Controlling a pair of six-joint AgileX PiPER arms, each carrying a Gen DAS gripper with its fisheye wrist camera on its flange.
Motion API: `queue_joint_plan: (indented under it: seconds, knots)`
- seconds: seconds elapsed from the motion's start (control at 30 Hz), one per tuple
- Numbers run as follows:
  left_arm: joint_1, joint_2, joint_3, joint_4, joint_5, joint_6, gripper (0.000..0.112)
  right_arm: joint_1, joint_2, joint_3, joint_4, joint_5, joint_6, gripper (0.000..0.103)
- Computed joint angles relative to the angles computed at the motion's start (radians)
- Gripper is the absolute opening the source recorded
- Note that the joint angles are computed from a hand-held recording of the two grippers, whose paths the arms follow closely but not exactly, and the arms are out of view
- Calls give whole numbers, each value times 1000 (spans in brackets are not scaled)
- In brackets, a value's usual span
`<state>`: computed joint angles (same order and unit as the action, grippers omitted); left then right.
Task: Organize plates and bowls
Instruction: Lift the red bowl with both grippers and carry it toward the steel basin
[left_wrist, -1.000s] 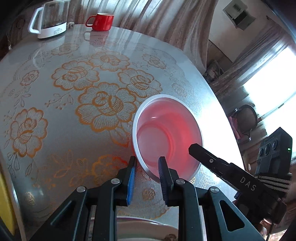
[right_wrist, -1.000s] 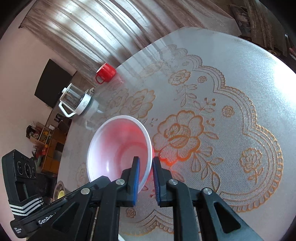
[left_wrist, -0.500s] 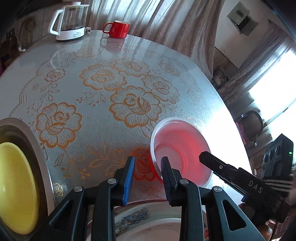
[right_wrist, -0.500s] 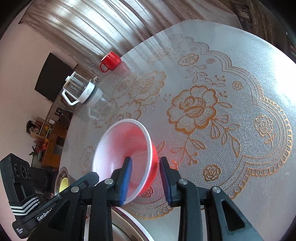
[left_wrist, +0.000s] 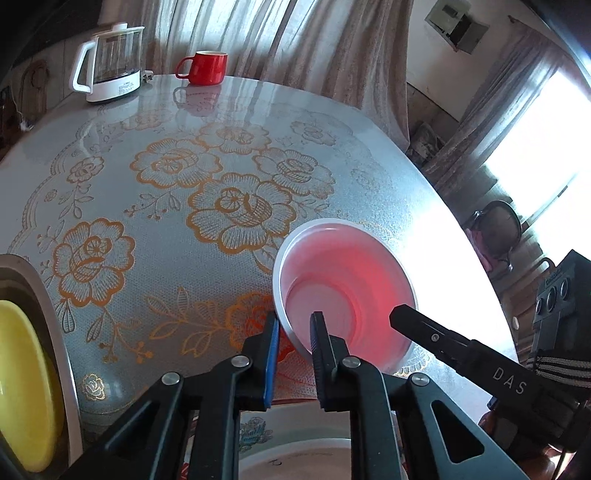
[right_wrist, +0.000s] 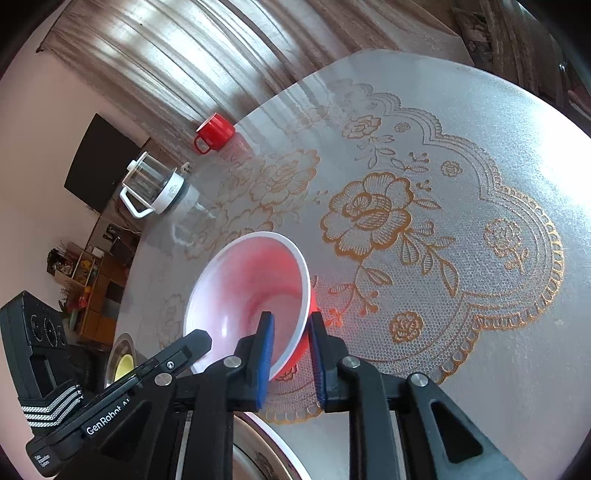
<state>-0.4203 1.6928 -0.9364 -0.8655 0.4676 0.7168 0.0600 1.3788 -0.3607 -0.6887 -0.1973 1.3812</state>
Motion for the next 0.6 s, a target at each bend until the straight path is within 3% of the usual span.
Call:
queue_joint_plan:
  seconds: [0.27,0.6]
  knots:
    - [39,-45,55,-152,20,147,16,21,-14,5,96,11,-79,16]
    - [66,-136,129,-210,22,222,16,72,-42,7,193,24,-143,16]
